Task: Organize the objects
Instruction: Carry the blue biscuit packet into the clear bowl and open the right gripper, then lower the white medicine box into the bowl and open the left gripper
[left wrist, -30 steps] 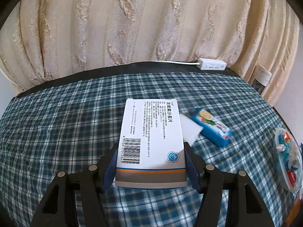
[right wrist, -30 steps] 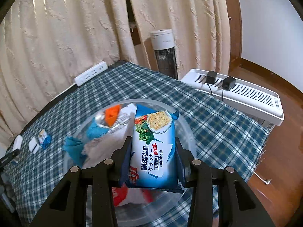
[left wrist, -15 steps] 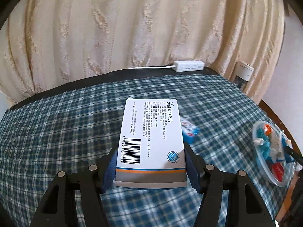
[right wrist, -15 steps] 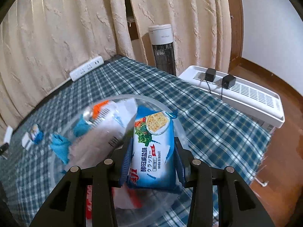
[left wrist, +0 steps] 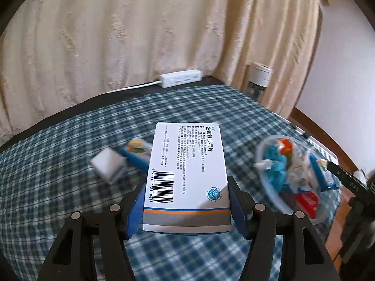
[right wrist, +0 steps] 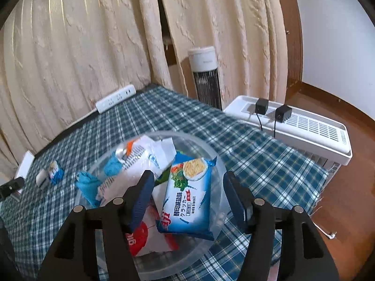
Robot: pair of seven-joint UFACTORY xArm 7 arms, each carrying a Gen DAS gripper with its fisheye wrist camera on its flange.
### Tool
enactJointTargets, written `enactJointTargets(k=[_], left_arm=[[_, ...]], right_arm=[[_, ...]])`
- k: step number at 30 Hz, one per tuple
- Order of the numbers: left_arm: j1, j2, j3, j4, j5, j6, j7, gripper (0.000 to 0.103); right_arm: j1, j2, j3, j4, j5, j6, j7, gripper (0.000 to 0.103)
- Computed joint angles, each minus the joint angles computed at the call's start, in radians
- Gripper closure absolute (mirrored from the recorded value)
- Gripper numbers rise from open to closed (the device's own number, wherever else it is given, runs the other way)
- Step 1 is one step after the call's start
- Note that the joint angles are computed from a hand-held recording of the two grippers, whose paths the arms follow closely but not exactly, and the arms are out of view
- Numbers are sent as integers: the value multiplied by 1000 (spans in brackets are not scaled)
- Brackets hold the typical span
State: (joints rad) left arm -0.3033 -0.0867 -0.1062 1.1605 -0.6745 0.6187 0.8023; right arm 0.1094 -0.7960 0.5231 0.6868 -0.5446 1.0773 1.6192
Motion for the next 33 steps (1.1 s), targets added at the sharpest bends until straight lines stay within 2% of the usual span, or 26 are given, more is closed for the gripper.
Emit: enactJointTargets(k=[8, 14, 22, 30, 33], left_arm=[[-56, -20, -38, -22, 24, -9, -9, 37], [-98, -23, -57, -24, 26, -2, -20, 37], [-159, -50, -75, -60, 17, -6, 18, 37], [-214, -96, -80, -104, -5, 67, 69, 37], [-234, -113, -85, -126, -13, 61, 95, 37]], right_arm=[[11, -55, 28, -21, -11, 32, 15, 40], [21, -114, 18, -65, 2, 15, 15, 40], [20, -198, 10, -119, 36, 3, 7, 40], [12, -269, 14, -158, 74, 8, -8, 40], [8, -285, 14, -171, 86, 0, -9, 40]])
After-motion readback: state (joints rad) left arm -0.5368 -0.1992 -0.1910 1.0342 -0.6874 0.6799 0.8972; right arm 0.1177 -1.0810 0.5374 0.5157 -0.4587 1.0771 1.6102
